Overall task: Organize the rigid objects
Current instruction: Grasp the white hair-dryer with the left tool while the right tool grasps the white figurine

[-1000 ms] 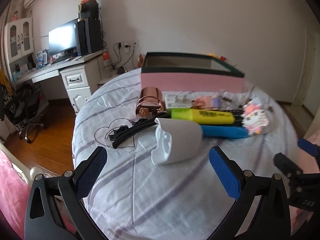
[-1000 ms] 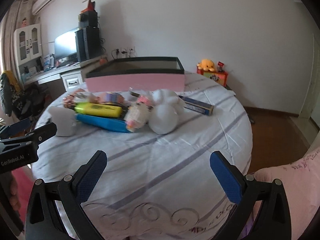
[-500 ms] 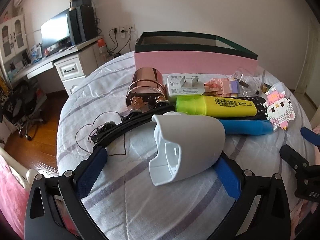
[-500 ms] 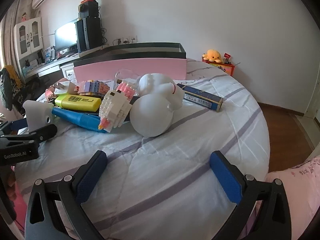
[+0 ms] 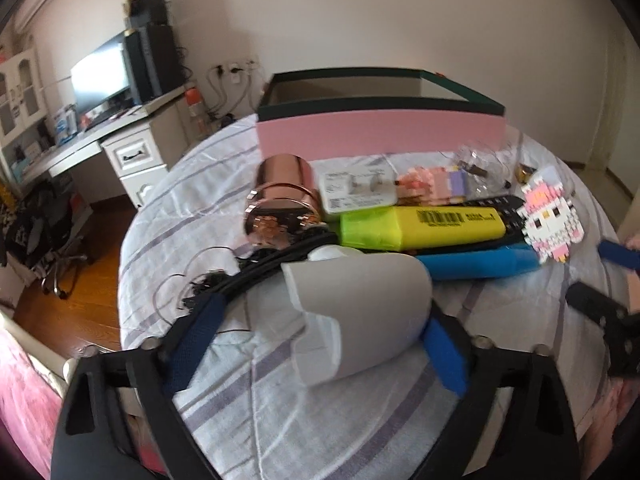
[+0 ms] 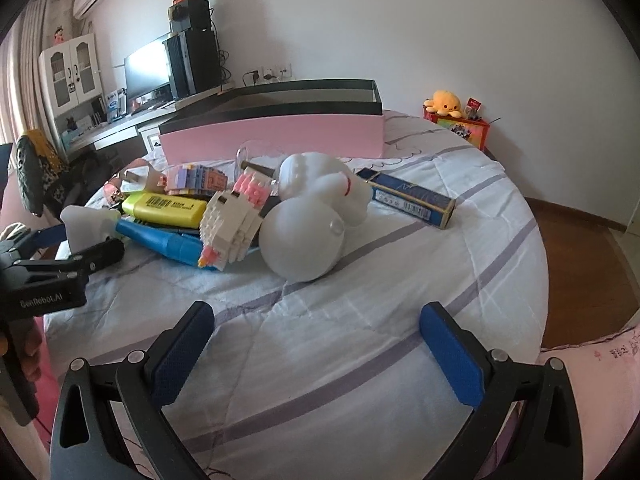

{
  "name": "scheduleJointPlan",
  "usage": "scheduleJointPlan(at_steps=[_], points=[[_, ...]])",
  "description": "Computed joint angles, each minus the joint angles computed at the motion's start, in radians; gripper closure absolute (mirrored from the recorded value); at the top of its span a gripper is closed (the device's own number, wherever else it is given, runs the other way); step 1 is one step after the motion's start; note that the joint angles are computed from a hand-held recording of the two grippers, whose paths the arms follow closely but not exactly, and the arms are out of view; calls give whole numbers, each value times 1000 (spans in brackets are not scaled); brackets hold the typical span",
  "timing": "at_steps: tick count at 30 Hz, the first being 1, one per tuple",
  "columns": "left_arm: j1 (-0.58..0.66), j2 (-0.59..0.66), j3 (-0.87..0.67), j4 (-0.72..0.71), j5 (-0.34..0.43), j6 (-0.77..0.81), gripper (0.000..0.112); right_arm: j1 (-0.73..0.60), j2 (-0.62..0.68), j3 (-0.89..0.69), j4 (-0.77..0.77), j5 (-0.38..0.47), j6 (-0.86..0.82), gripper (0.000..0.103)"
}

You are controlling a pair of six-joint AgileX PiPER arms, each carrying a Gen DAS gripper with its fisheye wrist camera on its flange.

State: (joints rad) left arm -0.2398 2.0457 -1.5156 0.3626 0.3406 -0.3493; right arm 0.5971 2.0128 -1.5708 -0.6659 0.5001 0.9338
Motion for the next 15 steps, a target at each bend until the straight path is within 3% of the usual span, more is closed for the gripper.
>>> scheduleJointPlan(at_steps=[4, 6, 9, 15], points=[[14, -9, -3, -196, 3, 218, 45, 3, 39, -81, -36, 89, -28, 0], [22, -15, -7, -318, 10, 348, 55, -7, 48, -110, 2, 85, -71, 2], [26, -14, -13, -347, 20, 397, 55, -33, 50, -136, 103, 38, -146, 8], [45, -29, 9, -459, 20, 506, 55, -64, 126, -277, 258, 88, -258, 10]])
